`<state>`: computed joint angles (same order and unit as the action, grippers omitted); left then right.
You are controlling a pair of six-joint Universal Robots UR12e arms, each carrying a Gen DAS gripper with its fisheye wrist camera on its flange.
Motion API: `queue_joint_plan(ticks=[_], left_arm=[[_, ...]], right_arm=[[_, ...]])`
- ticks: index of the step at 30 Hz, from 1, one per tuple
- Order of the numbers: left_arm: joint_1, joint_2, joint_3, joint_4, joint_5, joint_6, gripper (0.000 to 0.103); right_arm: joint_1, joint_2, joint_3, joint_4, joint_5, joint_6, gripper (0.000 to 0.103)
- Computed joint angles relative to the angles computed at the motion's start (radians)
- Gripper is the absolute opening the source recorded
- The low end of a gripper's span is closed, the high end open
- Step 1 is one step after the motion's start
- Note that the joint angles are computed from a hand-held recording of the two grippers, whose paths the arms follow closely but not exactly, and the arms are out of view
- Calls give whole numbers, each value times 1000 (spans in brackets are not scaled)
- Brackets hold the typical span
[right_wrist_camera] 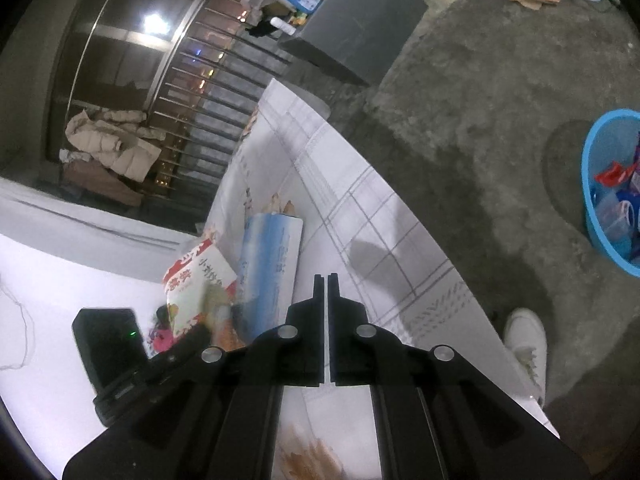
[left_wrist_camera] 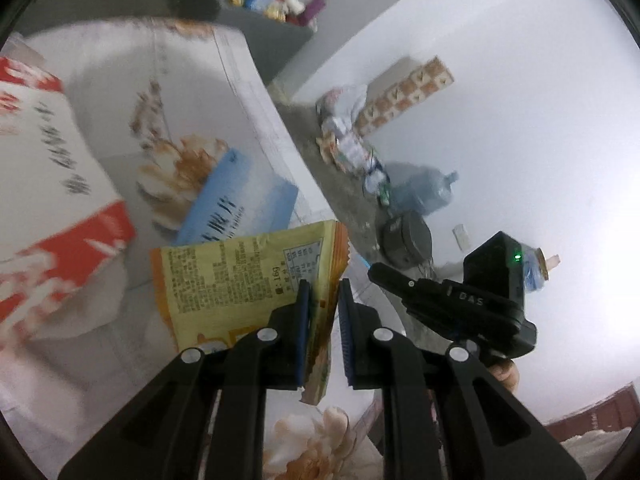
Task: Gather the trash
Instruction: 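Lift the blue box and yellow packet off the table with both grippers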
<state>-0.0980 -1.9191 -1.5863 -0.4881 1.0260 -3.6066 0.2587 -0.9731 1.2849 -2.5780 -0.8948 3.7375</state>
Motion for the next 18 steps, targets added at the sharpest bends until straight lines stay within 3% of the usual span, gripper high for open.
queue_joint_plan(ticks=[3, 6, 8, 15, 18], left_arm=[[-1, 48, -42, 53, 89, -1, 13], [-18, 95, -80, 71, 235, 29, 13], [-21, 117, -104, 82, 285, 37, 13], [-14, 148, -151, 118, 325, 16, 13], [-9, 145, -150, 132, 316, 11, 13]], right_arm=[[2, 3, -8, 11, 8, -34, 11], [16, 7, -23, 40, 7, -78, 24], [30, 7, -33, 67, -4, -128, 30], [84, 26, -81, 189, -33, -289, 36], [111, 34, -100, 213, -100, -344, 36]])
